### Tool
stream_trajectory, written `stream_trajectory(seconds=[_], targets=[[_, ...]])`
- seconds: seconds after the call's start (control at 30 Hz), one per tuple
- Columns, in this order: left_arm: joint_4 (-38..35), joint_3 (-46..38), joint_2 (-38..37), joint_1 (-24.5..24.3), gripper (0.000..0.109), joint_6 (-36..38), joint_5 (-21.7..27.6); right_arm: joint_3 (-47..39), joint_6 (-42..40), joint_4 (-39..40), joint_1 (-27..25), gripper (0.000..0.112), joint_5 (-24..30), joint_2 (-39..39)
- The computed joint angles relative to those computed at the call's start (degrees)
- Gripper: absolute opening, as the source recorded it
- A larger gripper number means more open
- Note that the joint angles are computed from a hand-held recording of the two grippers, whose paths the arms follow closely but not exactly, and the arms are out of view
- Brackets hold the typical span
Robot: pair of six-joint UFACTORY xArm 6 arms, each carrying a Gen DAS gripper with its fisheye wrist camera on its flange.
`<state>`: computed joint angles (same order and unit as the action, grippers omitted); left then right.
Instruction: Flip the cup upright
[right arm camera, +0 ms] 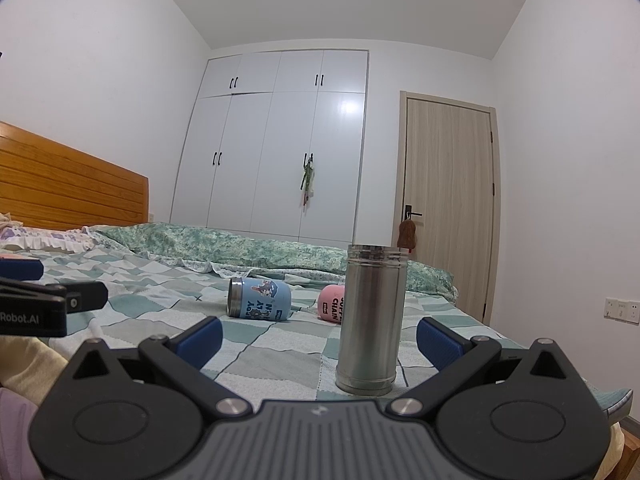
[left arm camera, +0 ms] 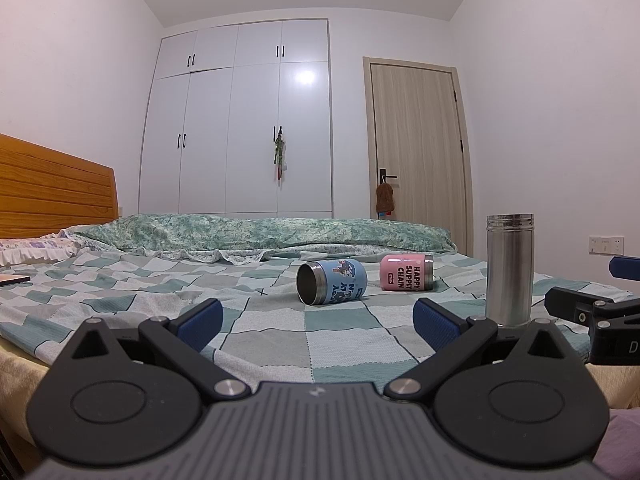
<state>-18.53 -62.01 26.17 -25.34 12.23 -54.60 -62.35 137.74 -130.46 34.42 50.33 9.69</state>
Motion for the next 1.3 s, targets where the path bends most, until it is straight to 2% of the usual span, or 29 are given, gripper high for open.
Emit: stream_trajectory(seconds=[0.33,0.57,0.63,0.73,0.87,0.97,1.17,1.3], targets=[[0.5,0.5,0.2,0.3,0.103,-0.9,-0.7,-0.1,0.1,-0.2,-0.1,0.103,-0.3,0.0],[-0.3,0.4,-0.9,0.7,0.103,-1.9,1.5,-1.6,-0.2,-0.9,0.2,0.103,-1.0,1.5],[2.1,0.8,-2.0,2.1,0.103,-4.4,3.7,-2.4,-0.9,-1.4,0.1,0.103,-2.3,1.5],[9.2,0.1,-3.4,5.3,0.103,-9.3,9.7,-4.5,0.1,-3.2,-0.8,0.103,-5.2,2.3],[11.4,-4.0,-3.2,7.6,0.103,-6.9,14.7,-10.1,-0.8,-3.3,-1.7,0.103,-9.0,5.5],[16.1,-7.9,-2.5,10.0,0.103,-7.5,18.7,-15.4,-2.3,-2.6,-2.5,0.103,-11.9,8.6],[23.9,-18.5,1.3,13.6,0.103,-8.9,26.5,-29.4,-8.2,2.6,-4.6,0.103,-19.4,16.8],[29.8,-29.0,6.3,15.3,0.103,-11.1,33.1,-40.6,-16.5,10.4,-6.4,0.103,-24.6,23.5]])
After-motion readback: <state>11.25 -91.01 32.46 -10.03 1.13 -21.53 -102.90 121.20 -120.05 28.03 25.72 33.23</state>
